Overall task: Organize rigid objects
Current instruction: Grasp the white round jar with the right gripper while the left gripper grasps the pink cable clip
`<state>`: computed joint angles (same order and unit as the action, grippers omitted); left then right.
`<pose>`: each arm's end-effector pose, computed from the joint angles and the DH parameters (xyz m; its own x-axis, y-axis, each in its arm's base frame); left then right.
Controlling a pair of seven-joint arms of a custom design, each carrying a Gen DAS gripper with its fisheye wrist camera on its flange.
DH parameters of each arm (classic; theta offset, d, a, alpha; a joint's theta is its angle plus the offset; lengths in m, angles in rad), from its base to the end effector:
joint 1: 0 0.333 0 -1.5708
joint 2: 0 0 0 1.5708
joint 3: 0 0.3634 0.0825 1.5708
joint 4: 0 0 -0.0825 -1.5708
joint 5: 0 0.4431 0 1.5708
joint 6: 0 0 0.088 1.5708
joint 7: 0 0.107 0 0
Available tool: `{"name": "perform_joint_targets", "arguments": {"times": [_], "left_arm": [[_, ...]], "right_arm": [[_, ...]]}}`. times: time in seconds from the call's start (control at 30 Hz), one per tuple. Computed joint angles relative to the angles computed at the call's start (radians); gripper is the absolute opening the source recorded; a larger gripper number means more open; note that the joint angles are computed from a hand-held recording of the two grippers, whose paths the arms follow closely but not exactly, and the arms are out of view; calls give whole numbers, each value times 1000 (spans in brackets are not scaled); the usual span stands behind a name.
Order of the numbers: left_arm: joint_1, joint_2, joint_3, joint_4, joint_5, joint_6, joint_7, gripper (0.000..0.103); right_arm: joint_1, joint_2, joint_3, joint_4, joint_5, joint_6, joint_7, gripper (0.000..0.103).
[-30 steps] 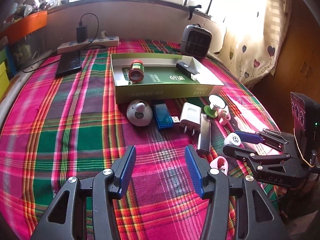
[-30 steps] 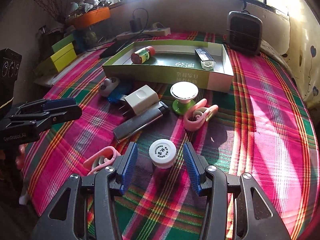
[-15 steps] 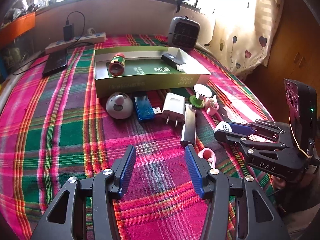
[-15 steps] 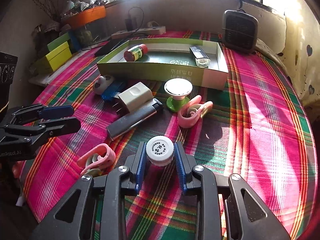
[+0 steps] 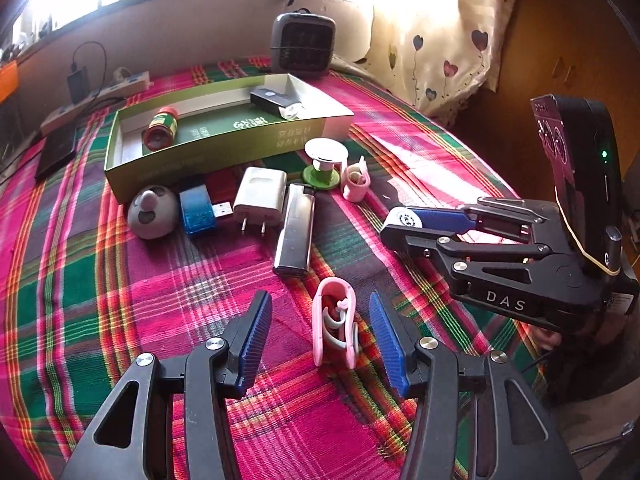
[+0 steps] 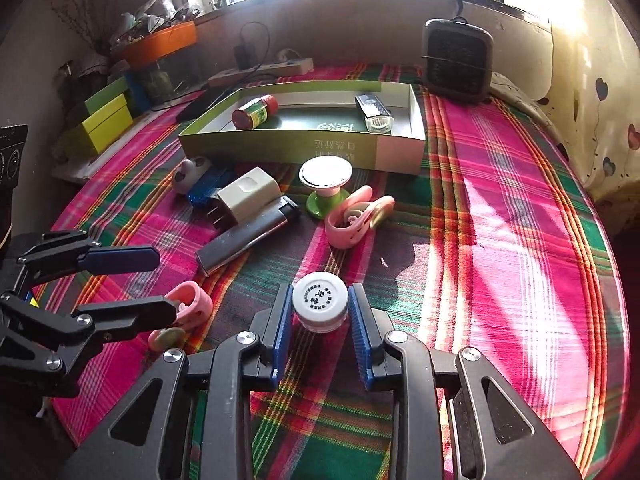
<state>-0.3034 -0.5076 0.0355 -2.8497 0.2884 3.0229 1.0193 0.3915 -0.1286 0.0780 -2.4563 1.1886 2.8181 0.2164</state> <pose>0.3840 -0.1279 0.4112 -0.0437 -0.9866 0.1572 -0.7875 -0.0629 -0.6131 0.4850 0.1949 0.3845 0.7157 -0.6915 -0.0977 -0.5639 -0.4897 -0.6650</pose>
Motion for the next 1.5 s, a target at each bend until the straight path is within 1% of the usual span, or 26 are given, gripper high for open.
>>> {"name": "perform_joint_targets", "arguments": {"times": [0.17,0.27,0.33,0.4,0.5,0.57,0.63,0.7,0.77,0.83,0.97,1.0,1.07,1.5], "left_arm": [[28,20,-47,17,23,-17,-21,50],[41,32,-65,26,37,-32,-33,50],[65,36,-92,31,55,-40,-54,50],[72,35,-97,31,64,-42,-66,50],[99,36,-126,35,92,-51,-98,50],[107,37,-134,37,107,-50,-115,50],[109,38,-134,36,116,-45,-128,49],[114,37,-135,33,124,-41,-142,47],[122,32,-141,31,135,-43,-158,41],[121,30,-135,28,140,-37,-165,39],[140,26,-148,24,161,-33,-191,31],[139,25,-144,22,162,-30,-193,30],[138,24,-139,20,166,-25,-198,23],[136,26,-131,16,178,-15,-209,23]], "right_arm": [[-3,-1,-2,-1,-3,-5,9,29],[-3,-2,-3,-1,-3,-9,6,29],[-3,-2,-2,-1,-3,-9,6,29],[-5,-1,-4,0,-2,-14,5,29],[-7,1,-4,2,-5,-19,8,29],[-8,2,-4,3,-7,-21,10,29],[-8,2,-3,3,-6,-19,8,29],[-9,2,-3,2,-10,-20,13,29],[-10,4,-4,4,-13,-23,12,29],[-10,3,-3,3,-14,-21,13,29],[-10,3,-3,3,-14,-20,12,29],[-11,4,-3,3,-15,-20,12,29],[-10,4,-3,3,-14,-21,11,29],[-10,4,-3,3,-14,-21,12,29]]}}
